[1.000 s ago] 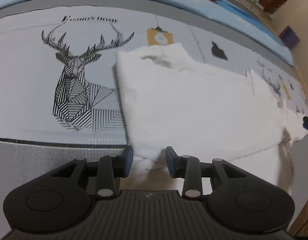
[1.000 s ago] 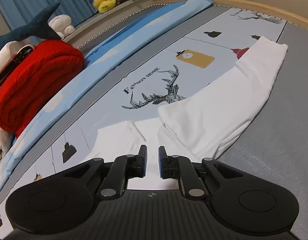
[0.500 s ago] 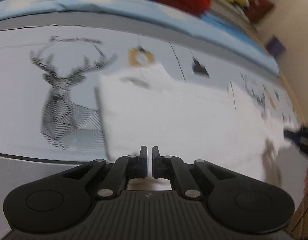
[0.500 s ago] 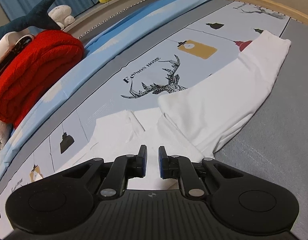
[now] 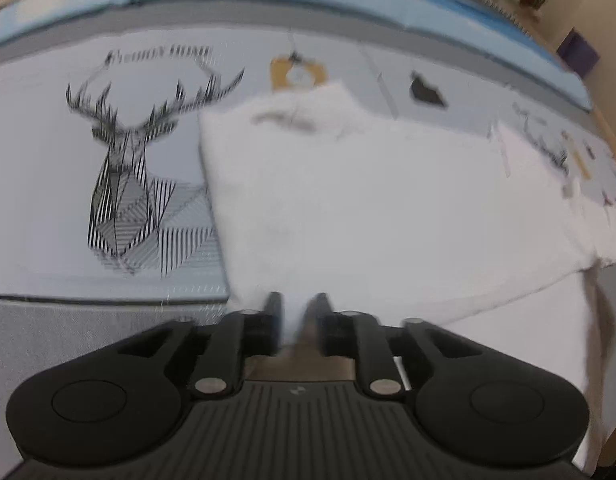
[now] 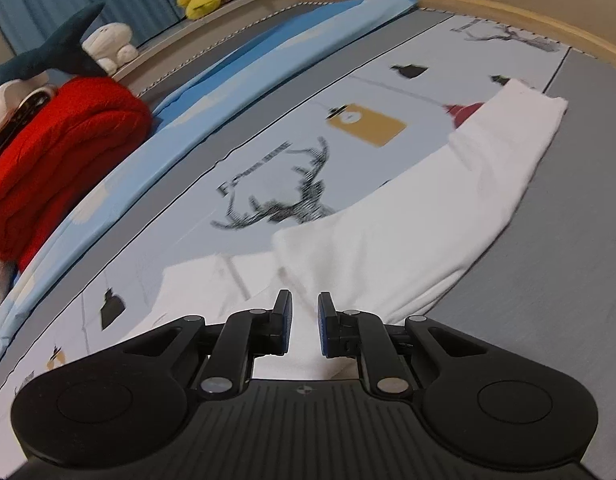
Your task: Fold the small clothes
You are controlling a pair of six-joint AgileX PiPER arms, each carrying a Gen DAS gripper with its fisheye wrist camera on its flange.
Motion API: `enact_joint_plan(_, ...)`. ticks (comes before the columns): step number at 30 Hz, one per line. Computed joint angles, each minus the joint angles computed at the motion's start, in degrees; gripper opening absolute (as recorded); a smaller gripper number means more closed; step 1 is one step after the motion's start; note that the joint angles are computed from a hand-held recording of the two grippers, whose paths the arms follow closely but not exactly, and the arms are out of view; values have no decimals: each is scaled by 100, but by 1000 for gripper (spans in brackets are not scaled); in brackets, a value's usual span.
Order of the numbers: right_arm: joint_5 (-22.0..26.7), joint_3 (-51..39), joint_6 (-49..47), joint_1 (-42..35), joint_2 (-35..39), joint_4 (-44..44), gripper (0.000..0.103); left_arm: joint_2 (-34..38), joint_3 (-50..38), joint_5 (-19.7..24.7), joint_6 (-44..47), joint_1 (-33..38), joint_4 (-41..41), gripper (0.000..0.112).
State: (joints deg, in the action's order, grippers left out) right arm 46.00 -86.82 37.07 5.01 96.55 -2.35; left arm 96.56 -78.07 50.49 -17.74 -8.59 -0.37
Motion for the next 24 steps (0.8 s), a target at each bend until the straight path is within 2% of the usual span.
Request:
enact_joint_plan(1, -25, 29, -90, -101, -31, 27, 14, -30, -21, -36, -89, -79, 118, 39)
enact_joint_plan(6, -319, 283, -797, -874, -211, 420, 14, -90, -40, -195, -513, -446, 631, 41)
enact_joint_plan(8, -459, 358, -1360, -1310, -224, 853, 14, -91, -36, -274, -589, -463, 682, 41)
enact_joint_plan(11, -654, 436, -2568, -2097, -137, 1970, 23, -133, -3, -432, -563, -433, 620, 41)
enact_joint_plan(13, -846, 510, -2955, -2497, -47, 2269, 25, -180, 27, -469, -565, -448, 619, 41)
enact_joint_plan(18, -1087, 466, -3383, -3270, 536, 2984, 25, -186, 51, -478, -609, -492, 641, 41)
enact_joint_plan(21, -1227, 376, -3789, -3470, 970, 3393, 25, -181, 52, -513, -631, -532, 640, 41)
enact_joint_plan(24, -1306, 240, -3763, -3580, 1368, 3658, 25, -155, 56, -528, -611, -570, 634, 41)
